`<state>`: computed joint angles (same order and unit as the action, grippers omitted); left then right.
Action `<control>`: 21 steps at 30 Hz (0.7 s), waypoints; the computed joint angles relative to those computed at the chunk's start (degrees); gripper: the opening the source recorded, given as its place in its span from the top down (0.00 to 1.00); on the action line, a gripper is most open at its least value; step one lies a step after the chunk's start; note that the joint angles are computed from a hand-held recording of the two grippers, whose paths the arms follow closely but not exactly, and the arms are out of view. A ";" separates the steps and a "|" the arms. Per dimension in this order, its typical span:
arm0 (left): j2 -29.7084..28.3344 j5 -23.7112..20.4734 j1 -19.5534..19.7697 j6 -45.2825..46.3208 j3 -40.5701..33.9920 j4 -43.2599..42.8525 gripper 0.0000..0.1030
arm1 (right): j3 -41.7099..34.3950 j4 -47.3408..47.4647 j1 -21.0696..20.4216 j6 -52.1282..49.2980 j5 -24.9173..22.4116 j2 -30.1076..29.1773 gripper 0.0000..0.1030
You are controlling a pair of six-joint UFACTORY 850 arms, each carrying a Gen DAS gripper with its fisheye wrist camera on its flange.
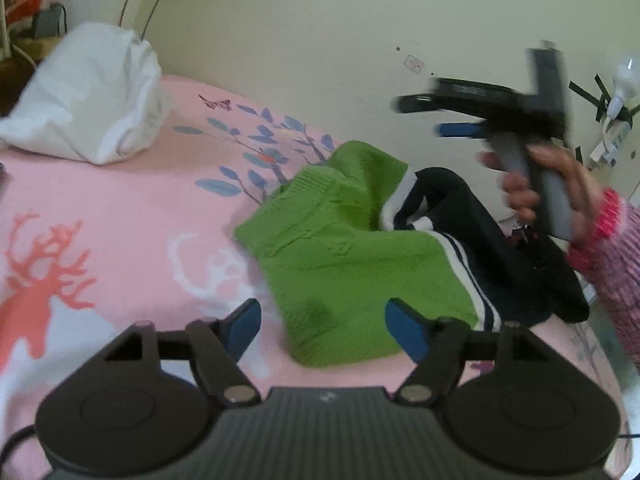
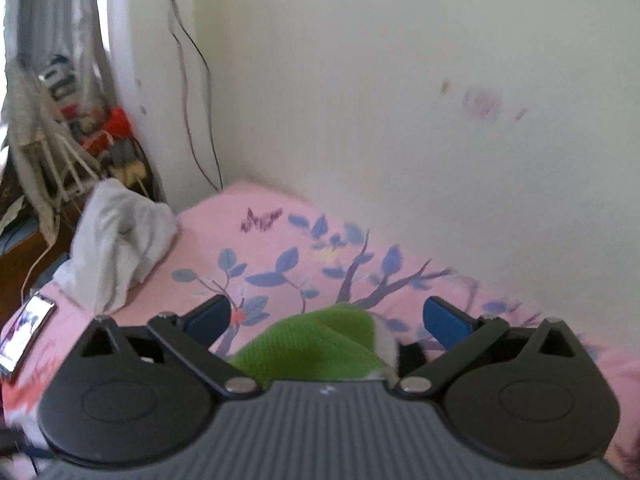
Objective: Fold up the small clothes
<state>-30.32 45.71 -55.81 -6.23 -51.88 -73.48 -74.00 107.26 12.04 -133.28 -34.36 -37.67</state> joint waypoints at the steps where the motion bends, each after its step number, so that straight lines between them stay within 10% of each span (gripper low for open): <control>1: -0.50 -0.45 0.39 -1.37 -0.26 1.26 0.31 | -3.19 -4.43 1.00 5.24 2.23 -2.05 0.06; 4: -1.98 -3.81 1.74 -6.62 -1.11 5.74 0.47 | -11.47 -22.18 3.76 23.20 9.96 -8.29 0.10; 6: -3.28 -3.28 1.23 -0.97 -2.94 0.82 0.90 | -12.15 -27.67 3.89 28.50 9.99 -10.21 0.45; 8: -3.17 -3.07 1.31 1.48 -3.35 -0.45 0.89 | -9.24 -25.45 3.24 24.20 10.06 -7.85 0.91; 12: 0.58 4.25 0.70 9.90 -2.59 -3.31 0.90 | 1.96 -8.01 -2.86 6.69 -0.20 2.27 0.91; 17: 4.46 14.23 -2.62 15.74 -2.02 1.01 0.90 | 20.19 1.46 -17.93 -5.96 -23.86 18.06 0.91; 21: 1.20 7.17 -2.53 17.34 -5.75 8.76 0.89 | 30.35 -2.38 -33.52 -6.64 -34.56 22.09 0.89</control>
<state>-29.12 52.88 -58.34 11.11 -57.63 -64.72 -43.65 104.88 -21.49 -139.91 -68.92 -15.58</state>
